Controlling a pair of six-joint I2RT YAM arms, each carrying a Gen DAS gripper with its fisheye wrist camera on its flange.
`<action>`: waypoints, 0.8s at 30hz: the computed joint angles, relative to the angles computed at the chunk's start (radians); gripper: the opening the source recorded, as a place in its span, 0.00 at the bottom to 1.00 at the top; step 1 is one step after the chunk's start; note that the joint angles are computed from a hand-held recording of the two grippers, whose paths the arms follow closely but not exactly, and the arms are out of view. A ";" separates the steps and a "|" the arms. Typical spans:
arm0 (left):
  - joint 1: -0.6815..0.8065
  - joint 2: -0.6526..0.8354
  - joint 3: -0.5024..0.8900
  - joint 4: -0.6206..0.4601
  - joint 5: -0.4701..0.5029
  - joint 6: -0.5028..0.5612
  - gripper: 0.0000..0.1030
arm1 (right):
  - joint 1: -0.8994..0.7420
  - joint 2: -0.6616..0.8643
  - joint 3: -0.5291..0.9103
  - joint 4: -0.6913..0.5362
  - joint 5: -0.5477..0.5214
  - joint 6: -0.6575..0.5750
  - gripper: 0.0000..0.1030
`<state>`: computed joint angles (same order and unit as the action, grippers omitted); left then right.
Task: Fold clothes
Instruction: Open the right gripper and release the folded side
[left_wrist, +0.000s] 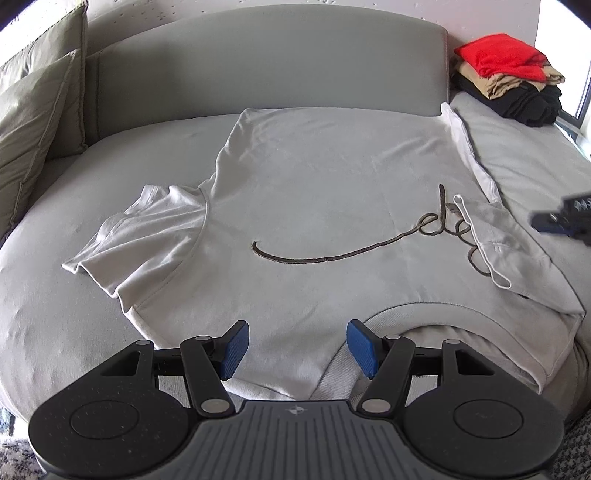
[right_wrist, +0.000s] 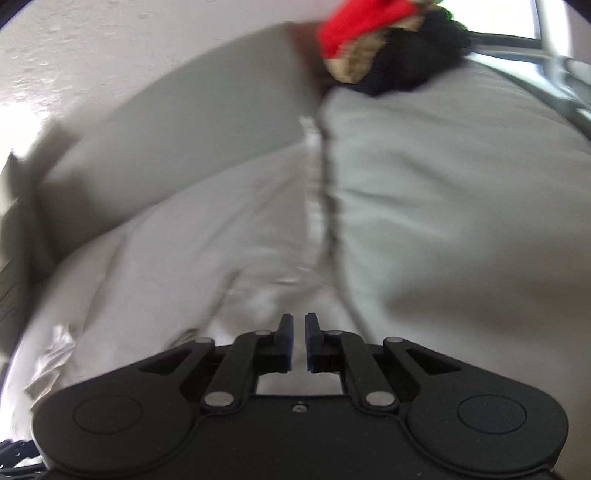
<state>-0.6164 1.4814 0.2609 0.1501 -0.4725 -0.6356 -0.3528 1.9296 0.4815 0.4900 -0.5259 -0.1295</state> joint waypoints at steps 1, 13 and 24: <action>0.000 0.007 0.003 0.000 0.000 0.000 0.60 | 0.027 0.016 0.003 0.010 0.008 -0.004 0.07; -0.023 -0.042 -0.026 -0.034 -0.042 -0.039 0.61 | -0.031 -0.235 -0.192 -0.232 -0.068 -0.234 0.10; -0.055 -0.072 -0.053 -0.059 0.007 -0.012 0.49 | 0.015 -0.223 -0.200 -0.292 -0.067 -0.255 0.11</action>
